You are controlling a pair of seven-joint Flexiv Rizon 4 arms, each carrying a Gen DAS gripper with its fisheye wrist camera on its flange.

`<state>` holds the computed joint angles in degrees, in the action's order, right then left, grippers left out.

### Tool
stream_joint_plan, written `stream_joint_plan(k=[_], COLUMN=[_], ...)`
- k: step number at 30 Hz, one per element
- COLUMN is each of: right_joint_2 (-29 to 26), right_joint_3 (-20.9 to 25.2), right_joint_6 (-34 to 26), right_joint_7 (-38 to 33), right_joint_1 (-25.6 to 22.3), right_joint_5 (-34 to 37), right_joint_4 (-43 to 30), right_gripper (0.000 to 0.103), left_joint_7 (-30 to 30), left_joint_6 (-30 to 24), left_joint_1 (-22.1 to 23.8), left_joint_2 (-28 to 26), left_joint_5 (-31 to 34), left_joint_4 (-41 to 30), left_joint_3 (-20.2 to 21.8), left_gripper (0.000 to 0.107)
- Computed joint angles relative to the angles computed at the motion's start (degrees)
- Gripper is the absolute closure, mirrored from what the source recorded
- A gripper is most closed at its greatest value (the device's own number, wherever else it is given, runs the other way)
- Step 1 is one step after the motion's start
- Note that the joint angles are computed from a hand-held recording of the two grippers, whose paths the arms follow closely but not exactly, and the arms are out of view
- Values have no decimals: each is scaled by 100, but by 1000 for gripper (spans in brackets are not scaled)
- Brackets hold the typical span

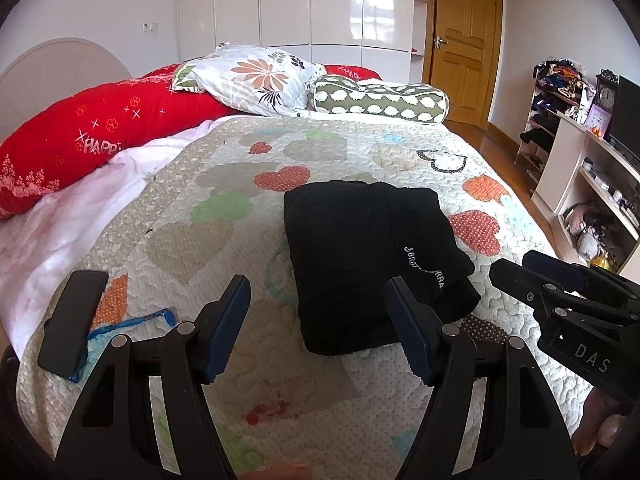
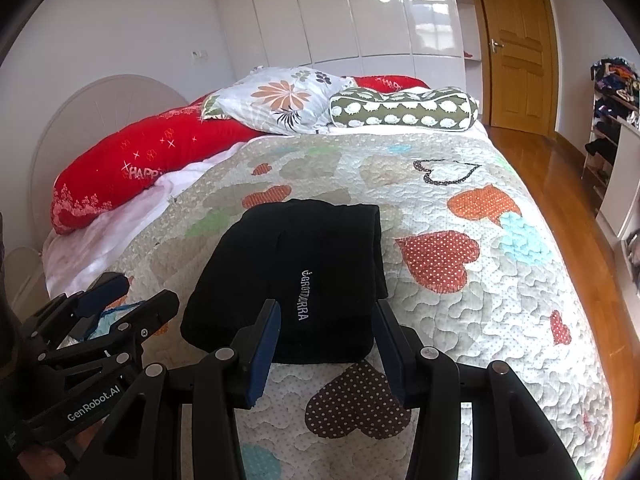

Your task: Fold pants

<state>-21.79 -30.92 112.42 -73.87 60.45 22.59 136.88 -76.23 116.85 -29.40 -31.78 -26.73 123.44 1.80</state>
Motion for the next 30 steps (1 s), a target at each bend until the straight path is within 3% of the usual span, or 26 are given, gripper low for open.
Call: stream_joint_plan(k=[20, 30], right_joint_2=[75, 82], right_joint_3=[-165, -189], right_joint_6=[-48, -60], right_joint_7=[52, 108], right_joint_1=[142, 113], right_joint_5=[-10, -49], right_joint_4=[122, 170], right_gripper=[57, 57], left_joint_7=[-87, -318], left_joint_6=[-13, -113], left_joint_1=[55, 302], left_joint_2=[-5, 55], left_joint_5=[136, 439], left_joint_4=[32, 53], left_joint_3=[-65, -211], left_gripper=[37, 37])
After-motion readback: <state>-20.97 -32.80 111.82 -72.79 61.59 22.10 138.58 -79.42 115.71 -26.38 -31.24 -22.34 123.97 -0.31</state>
